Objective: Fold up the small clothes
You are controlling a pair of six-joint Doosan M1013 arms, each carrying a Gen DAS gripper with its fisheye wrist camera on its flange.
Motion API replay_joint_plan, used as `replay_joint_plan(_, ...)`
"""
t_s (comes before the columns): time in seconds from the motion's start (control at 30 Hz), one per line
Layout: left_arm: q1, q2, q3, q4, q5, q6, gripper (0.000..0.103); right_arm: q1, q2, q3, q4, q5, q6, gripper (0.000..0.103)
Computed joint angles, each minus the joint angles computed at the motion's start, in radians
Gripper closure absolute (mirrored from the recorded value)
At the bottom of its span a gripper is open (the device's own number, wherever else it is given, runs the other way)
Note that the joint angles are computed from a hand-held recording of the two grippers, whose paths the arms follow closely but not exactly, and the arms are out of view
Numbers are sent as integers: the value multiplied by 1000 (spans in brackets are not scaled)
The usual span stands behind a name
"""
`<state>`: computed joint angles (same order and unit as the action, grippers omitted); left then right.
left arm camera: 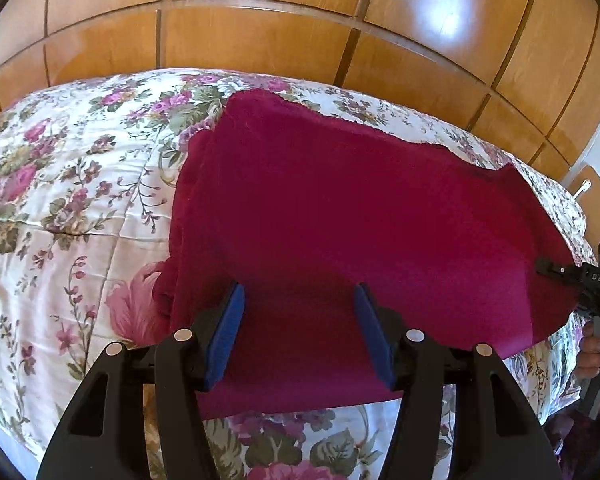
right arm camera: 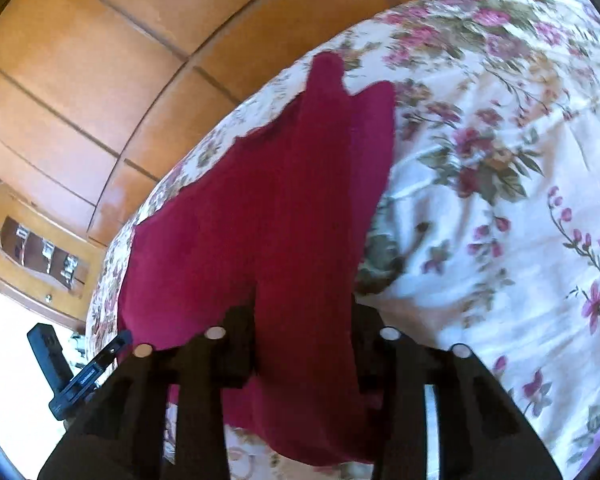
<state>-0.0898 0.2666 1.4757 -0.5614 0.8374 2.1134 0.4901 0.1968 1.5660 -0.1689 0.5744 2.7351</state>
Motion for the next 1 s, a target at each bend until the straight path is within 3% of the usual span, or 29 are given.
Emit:
replay_joint_plan(0.23, 40, 28, -27, -131, 97, 44, 47, 48, 63, -172, -67, 27, -83, 74)
replay_joint_plan(0.43, 85, 61, -53, -272, 199, 60, 47, 85, 177, -380, 32, 68, -301, 74)
replay_joint_plan(0.57, 99, 67, -55, -317, 226, 71, 47, 114, 289, -551, 127, 161, -457, 75)
replay_joint_plan(0.73, 143, 73, -72, -381, 280, 32, 47, 145, 443, -775, 141, 388, -547, 74)
replay_joint_plan(0.77, 161, 72, -74, -402, 284, 21, 47, 148, 461, -798, 147, 415, -559, 73)
replay_joint_plan(0.83, 188, 72, -80, -415, 282, -2, 47, 147, 465, -786, 204, 396, -611, 62)
replay_joint_plan(0.87, 203, 73, -84, -419, 279, -15, 47, 140, 454, -758, 289, 350, -664, 46)
replay_joint_plan(0.9, 211, 75, -89, -426, 283, -23, 47, 138, 440, -725, 356, 306, -715, 37)
replay_joint_plan(1.0, 242, 84, -107, -470, 308, -44, 47, 133, 401, -659, 489, 244, -845, 33)
